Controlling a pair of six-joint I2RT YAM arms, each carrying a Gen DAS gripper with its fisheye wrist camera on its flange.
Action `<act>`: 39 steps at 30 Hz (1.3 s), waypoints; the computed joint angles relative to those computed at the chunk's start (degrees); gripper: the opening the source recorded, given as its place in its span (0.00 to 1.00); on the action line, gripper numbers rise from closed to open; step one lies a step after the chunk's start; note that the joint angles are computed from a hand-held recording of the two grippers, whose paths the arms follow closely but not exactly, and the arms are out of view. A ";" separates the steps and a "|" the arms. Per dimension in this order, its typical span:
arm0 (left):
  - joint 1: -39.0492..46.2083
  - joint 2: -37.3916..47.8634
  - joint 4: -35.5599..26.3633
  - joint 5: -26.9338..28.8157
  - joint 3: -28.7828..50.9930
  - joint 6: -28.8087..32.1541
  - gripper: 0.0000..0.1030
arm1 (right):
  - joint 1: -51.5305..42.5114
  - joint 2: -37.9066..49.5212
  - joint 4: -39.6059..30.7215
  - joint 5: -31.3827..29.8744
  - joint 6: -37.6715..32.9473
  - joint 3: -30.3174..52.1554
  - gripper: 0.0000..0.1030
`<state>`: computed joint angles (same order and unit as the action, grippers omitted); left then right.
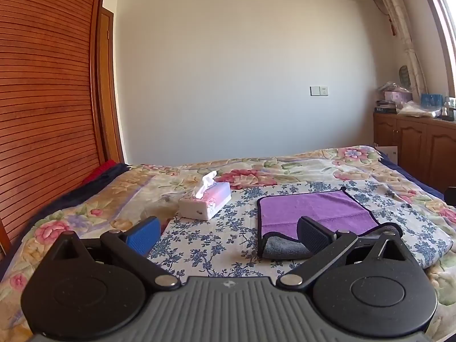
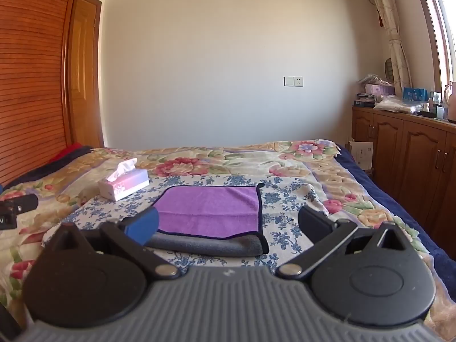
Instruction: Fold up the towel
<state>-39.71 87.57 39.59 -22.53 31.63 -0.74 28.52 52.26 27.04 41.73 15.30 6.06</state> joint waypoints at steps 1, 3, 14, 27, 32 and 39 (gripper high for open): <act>0.03 0.03 0.22 0.05 -0.05 -0.17 1.00 | 0.01 0.04 -0.05 0.00 0.13 0.03 1.00; 0.03 0.11 0.49 -0.04 -0.11 0.21 1.00 | 0.06 0.05 -0.09 0.03 0.19 0.06 1.00; -0.02 0.19 0.76 -0.24 -0.18 0.59 1.00 | 0.36 0.30 -0.56 0.28 0.55 0.41 1.00; -0.02 0.22 0.77 -0.27 -0.17 0.69 1.00 | 0.90 0.78 -0.41 0.74 0.68 0.59 1.00; -0.03 0.21 0.74 -0.32 -0.16 0.77 1.00 | 1.01 0.84 -0.37 0.87 0.72 0.58 1.00; -0.03 0.21 0.78 -0.29 -0.18 0.82 1.00 | 0.83 0.63 -0.38 0.68 0.65 0.39 1.00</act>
